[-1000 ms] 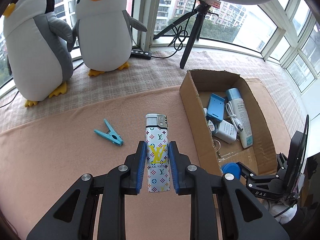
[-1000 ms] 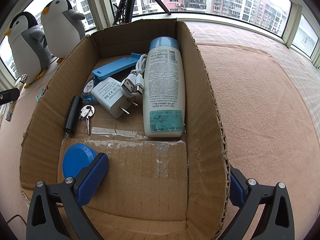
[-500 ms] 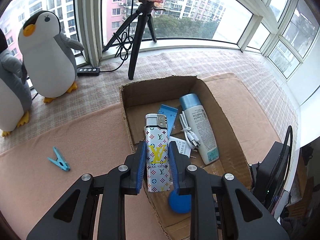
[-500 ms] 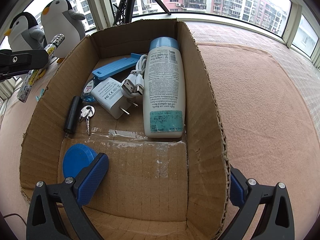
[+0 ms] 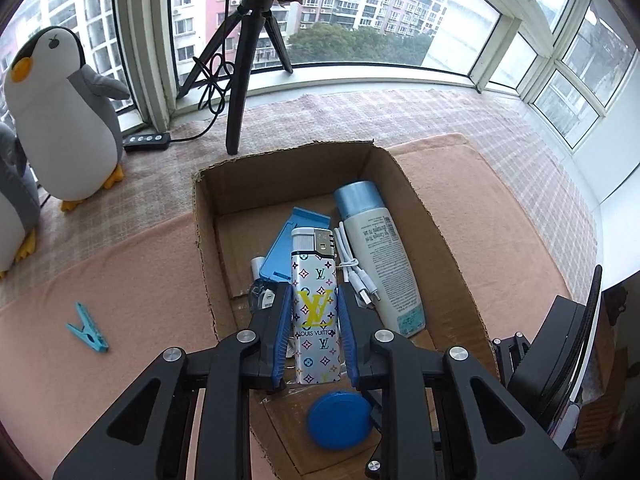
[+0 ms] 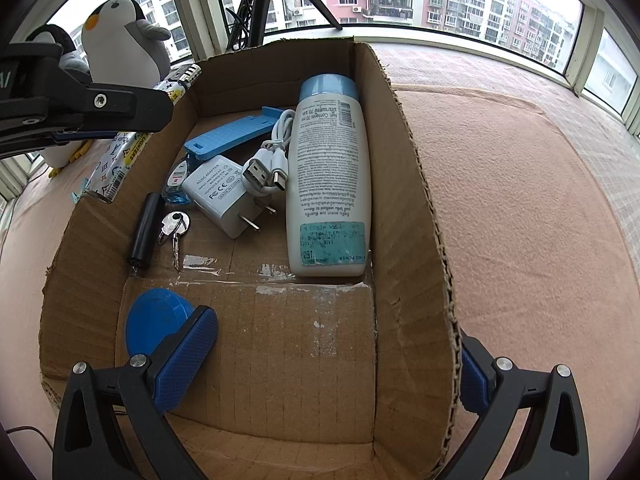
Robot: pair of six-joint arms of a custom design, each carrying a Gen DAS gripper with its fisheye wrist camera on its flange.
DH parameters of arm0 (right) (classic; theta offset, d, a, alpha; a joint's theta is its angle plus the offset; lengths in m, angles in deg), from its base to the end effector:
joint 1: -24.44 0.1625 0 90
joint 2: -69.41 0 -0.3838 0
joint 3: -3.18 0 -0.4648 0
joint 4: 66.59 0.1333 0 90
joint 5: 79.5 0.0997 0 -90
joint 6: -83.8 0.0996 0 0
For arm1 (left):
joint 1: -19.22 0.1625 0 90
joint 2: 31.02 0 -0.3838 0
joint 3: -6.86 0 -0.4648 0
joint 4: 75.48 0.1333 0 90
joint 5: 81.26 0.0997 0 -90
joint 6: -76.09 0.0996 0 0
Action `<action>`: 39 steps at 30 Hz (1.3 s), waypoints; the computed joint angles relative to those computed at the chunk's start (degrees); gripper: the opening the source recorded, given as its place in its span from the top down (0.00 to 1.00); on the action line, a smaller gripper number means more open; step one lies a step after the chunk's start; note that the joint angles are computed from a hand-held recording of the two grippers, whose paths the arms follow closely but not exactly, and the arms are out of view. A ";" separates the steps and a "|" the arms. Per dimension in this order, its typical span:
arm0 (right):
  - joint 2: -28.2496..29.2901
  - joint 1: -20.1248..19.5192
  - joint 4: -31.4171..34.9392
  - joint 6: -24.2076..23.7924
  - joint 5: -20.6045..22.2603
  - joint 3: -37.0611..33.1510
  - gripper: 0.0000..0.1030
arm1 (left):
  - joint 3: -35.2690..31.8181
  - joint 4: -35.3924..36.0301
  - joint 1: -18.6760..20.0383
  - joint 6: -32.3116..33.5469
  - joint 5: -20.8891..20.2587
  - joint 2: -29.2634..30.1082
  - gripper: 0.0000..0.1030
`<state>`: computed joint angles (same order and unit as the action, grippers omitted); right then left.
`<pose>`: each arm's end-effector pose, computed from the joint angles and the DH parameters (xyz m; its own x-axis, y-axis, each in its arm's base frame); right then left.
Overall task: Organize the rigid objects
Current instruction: 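Carry the lighter with the left gripper into the box and release, then move the left tool back toward the teal clothespin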
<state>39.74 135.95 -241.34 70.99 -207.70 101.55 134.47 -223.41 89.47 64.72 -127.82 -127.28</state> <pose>0.2940 -0.5503 -0.1282 -0.6959 -0.3241 0.6408 -0.5196 0.8432 -0.1378 0.0289 -0.5168 0.2821 -0.8315 -0.2093 -0.5146 0.1411 0.8165 -0.5599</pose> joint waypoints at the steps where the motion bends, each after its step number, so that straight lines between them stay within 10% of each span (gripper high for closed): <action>1: 0.00 -0.01 0.01 0.04 0.02 -0.02 0.00 | -0.09 -0.03 0.02 -0.01 -0.11 0.09 0.79; 5: -0.01 -0.02 -0.03 0.01 0.03 0.00 0.00 | -0.52 0.17 0.21 -0.23 -0.41 0.53 0.78; 9: -0.03 -0.02 0.00 0.03 0.02 0.02 0.00 | 0.01 -1.28 -0.39 -0.61 1.21 0.04 0.37; 39: -0.07 0.06 -0.14 -0.02 0.00 0.23 0.00 | 3.80 6.03 5.20 -8.51 6.59 -13.61 0.37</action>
